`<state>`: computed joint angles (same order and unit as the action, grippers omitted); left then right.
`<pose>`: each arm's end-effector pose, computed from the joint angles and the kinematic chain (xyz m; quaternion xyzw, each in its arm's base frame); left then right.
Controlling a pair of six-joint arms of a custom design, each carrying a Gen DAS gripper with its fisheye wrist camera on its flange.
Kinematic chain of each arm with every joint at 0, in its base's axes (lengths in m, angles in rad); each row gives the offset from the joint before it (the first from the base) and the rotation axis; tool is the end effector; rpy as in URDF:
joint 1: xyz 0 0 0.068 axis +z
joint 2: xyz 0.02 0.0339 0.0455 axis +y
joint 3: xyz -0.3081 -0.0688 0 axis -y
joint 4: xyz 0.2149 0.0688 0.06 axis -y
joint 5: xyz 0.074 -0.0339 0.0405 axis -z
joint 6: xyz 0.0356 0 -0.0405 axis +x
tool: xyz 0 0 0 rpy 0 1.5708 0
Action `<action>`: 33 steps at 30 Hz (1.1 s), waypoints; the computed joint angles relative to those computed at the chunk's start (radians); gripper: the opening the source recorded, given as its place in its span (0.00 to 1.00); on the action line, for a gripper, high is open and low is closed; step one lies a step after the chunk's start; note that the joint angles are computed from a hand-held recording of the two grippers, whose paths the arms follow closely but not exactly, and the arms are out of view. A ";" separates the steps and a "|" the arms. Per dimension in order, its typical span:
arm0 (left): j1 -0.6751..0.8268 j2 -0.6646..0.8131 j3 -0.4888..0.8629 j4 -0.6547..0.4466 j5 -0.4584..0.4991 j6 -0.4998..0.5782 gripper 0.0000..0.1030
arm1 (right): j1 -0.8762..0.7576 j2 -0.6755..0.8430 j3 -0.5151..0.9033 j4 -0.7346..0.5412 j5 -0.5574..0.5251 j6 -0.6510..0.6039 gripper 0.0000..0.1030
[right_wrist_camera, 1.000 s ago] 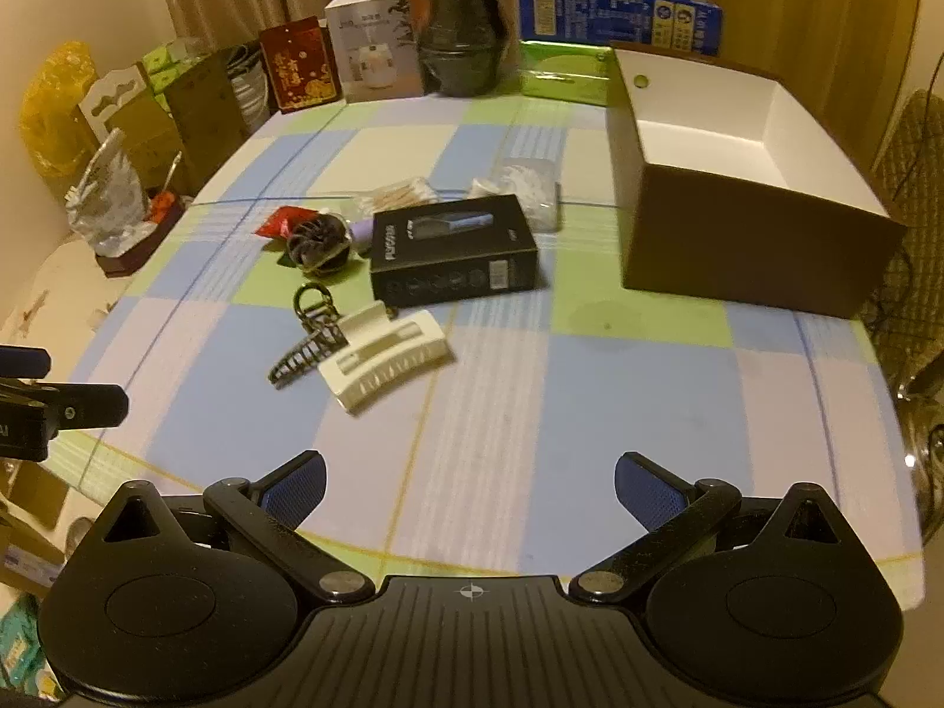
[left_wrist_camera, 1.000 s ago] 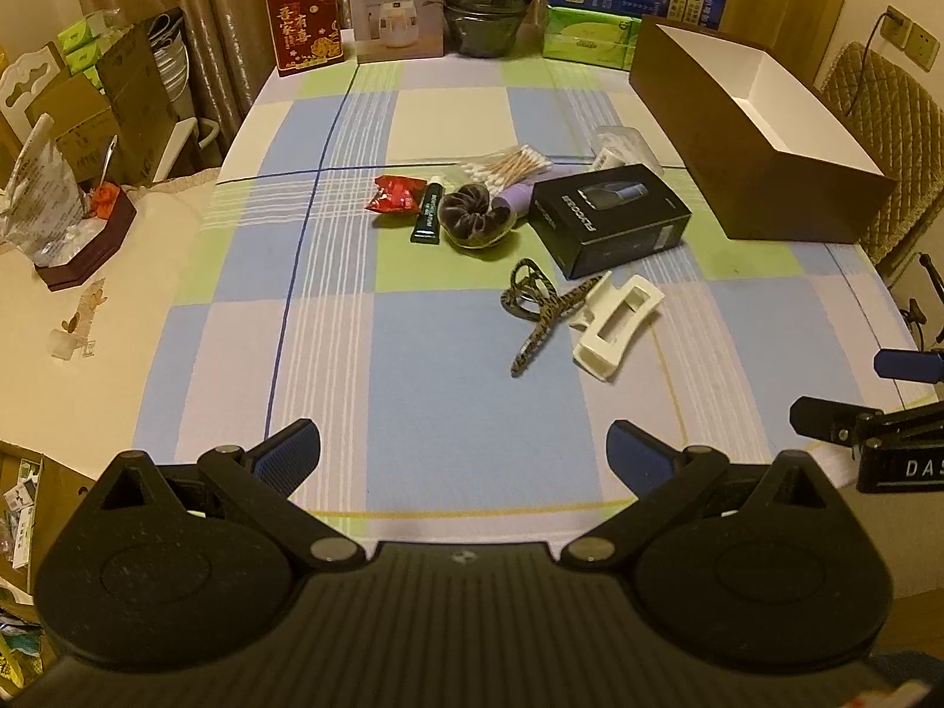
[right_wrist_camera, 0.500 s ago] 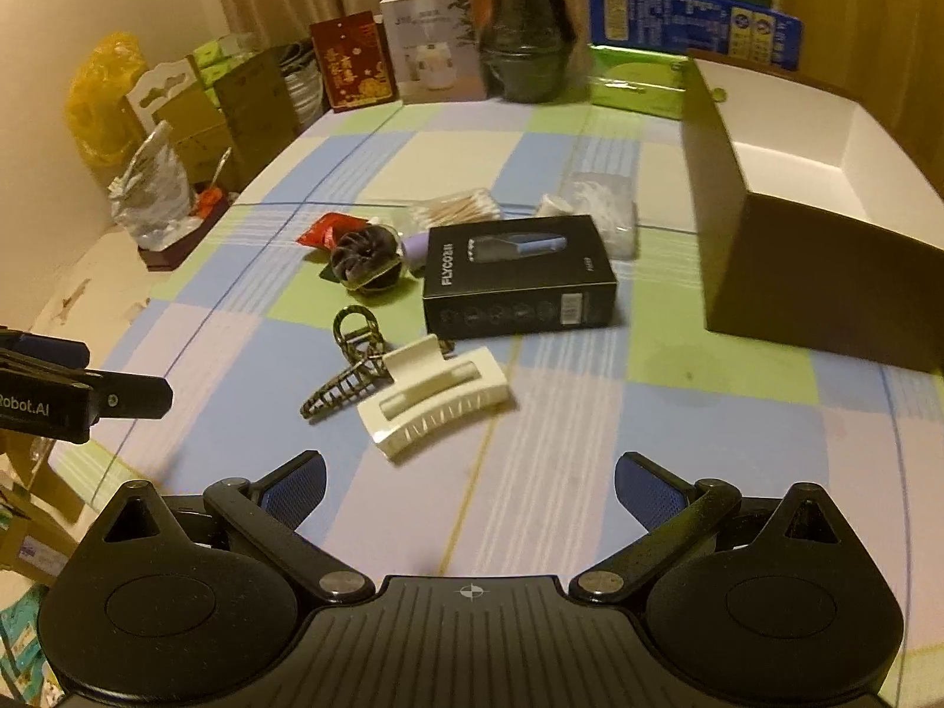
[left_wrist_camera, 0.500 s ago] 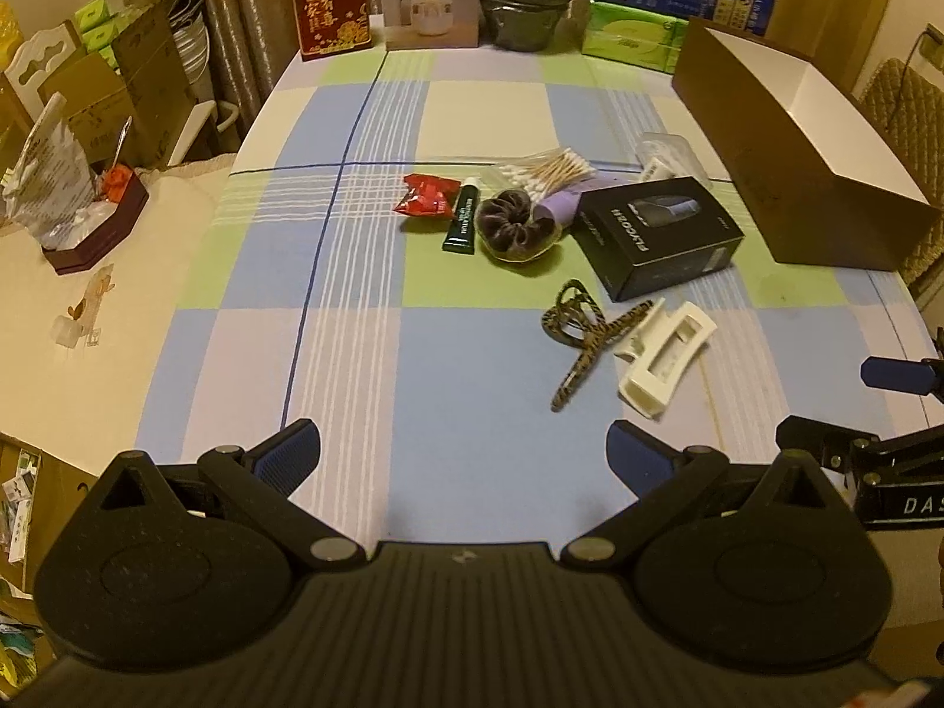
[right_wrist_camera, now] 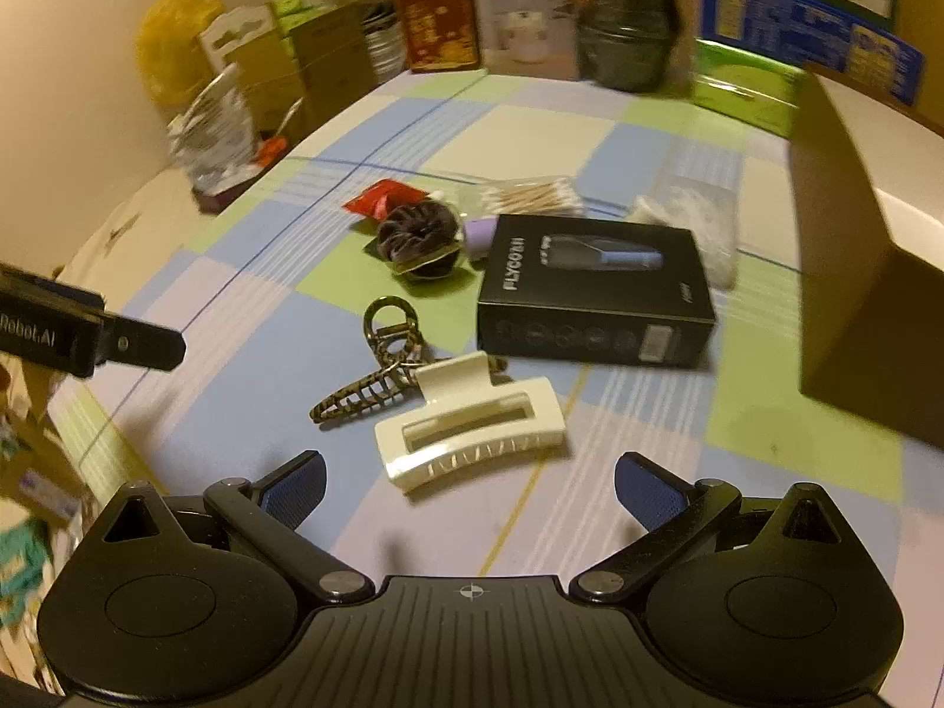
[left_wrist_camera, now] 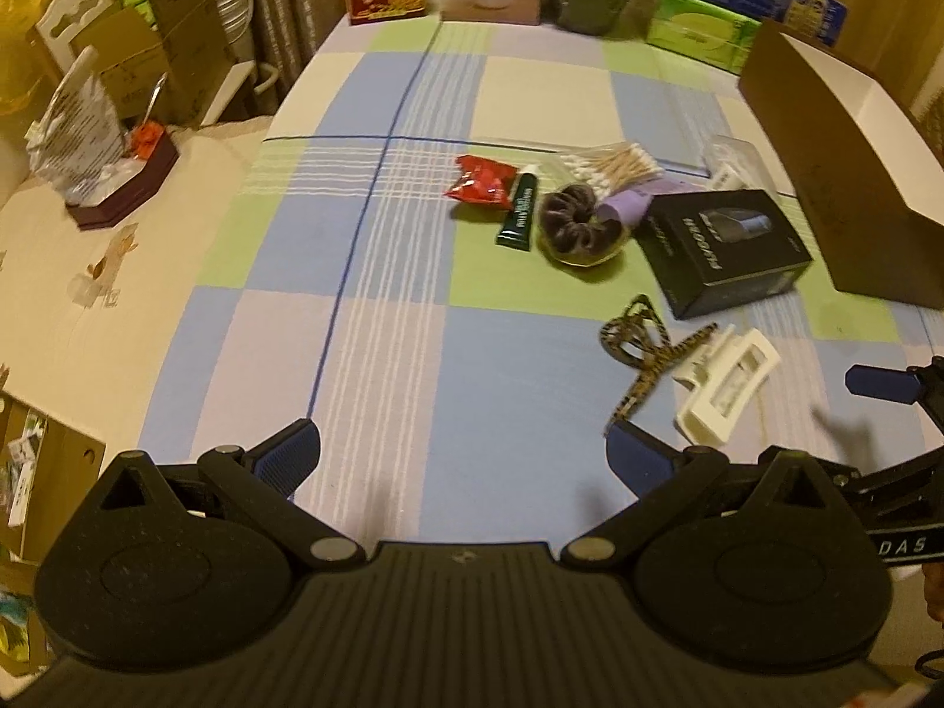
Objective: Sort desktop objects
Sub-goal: 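Close the right tool on the white claw hair clip and lift it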
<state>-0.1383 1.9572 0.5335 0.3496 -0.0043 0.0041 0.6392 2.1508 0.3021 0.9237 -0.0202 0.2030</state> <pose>0.2765 -0.0383 0.0987 0.0684 0.9669 -0.0144 0.2454 0.2031 0.1518 0.0606 -0.2083 0.9251 0.1384 0.2857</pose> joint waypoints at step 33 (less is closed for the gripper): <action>-0.210 0.108 0.167 -0.134 -0.194 -0.320 0.99 | -0.353 0.089 0.143 -0.134 -0.279 -0.424 0.81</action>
